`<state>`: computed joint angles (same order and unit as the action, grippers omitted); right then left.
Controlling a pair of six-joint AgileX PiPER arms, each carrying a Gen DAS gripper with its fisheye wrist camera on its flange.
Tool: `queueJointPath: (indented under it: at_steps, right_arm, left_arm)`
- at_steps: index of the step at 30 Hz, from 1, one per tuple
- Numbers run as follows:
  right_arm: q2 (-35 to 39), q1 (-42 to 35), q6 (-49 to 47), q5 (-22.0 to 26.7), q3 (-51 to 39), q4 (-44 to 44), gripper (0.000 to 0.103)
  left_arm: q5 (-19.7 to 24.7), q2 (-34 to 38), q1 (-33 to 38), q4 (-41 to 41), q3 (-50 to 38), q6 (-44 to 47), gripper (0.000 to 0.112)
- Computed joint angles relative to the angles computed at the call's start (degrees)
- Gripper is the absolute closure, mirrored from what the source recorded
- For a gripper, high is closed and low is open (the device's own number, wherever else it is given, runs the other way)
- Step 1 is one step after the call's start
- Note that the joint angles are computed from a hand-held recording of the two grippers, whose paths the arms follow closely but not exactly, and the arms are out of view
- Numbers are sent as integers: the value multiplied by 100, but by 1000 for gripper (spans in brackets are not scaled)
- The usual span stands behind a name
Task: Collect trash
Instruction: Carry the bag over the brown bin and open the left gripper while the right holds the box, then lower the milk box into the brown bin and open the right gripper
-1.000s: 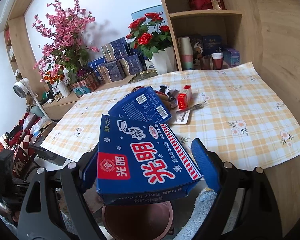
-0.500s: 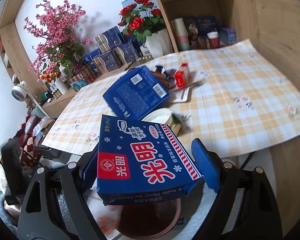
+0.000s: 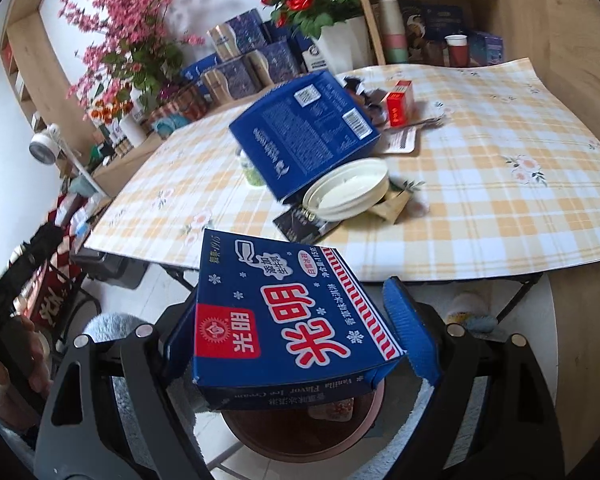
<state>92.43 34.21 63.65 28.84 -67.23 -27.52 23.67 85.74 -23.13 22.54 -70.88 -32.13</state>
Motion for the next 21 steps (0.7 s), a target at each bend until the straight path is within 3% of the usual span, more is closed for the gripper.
queueJointPath:
  at_steps: [3, 6, 11, 15, 21]
  right_arm:
    - [151, 6, -364, 15, -89, 422, 19]
    - [271, 27, -593, 49, -185, 659, 18]
    - [398, 72, -750, 115, -304, 765, 17]
    - [497, 91, -1022, 164, -411, 916, 16]
    - [511, 84, -1195, 115, -446, 1019, 7]
  left_arm:
    - [20, -74, 71, -52, 156, -231, 17]
    - [55, -58, 125, -552, 227, 170, 17]
    - [115, -5, 37, -25, 253, -287, 15]
    - [143, 57, 102, -403, 218, 40, 15]
    - [256, 114, 1, -18, 171, -258, 15]
